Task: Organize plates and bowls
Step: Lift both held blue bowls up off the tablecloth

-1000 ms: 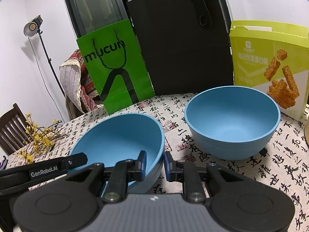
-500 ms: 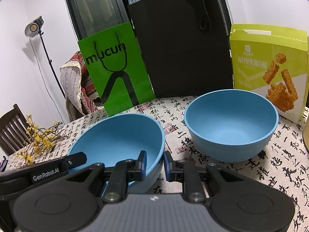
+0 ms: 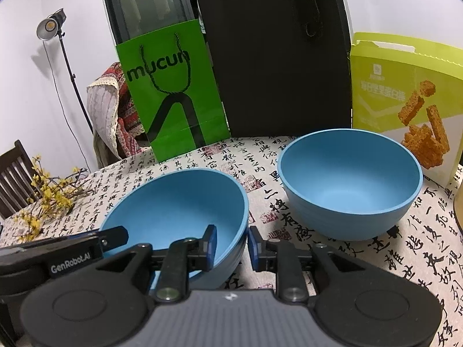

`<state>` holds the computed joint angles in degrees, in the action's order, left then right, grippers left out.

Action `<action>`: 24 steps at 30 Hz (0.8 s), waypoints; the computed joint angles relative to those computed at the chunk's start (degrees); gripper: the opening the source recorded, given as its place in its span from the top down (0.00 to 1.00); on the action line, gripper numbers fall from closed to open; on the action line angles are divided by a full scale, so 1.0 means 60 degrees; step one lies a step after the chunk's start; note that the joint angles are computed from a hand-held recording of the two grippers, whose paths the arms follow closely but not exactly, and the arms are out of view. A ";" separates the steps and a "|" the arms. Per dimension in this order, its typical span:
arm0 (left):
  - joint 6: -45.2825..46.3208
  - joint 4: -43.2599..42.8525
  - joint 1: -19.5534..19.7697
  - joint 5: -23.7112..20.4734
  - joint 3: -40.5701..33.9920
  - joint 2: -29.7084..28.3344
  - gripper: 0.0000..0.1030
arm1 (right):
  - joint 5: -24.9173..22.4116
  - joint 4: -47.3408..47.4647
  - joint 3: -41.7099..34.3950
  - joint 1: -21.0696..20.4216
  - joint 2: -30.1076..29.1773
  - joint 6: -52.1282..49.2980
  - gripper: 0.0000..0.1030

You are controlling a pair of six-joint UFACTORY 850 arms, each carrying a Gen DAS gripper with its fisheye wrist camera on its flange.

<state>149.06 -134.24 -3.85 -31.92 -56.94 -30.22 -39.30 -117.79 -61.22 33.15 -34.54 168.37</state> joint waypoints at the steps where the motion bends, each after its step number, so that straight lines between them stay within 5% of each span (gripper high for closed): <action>1: 0.0045 -0.0015 -0.0004 0.0002 0.0001 -0.0001 0.81 | 0.0037 0.0033 -0.0050 -0.0010 -0.0037 -0.0099 0.76; 7: 0.0773 -0.0484 -0.0066 -0.0170 0.0186 0.0080 0.81 | 0.0457 0.0318 -0.0266 -0.0120 -0.0174 -0.0399 0.76; 24: 0.2427 -0.1680 -0.0189 -0.0855 0.0684 0.0375 0.81 | -0.0228 0.0772 -0.0168 0.0129 -0.0113 -0.0704 0.78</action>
<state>163.62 -144.32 -4.98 -37.05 -52.83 -27.97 -40.67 -113.16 -62.23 33.92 -35.21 164.15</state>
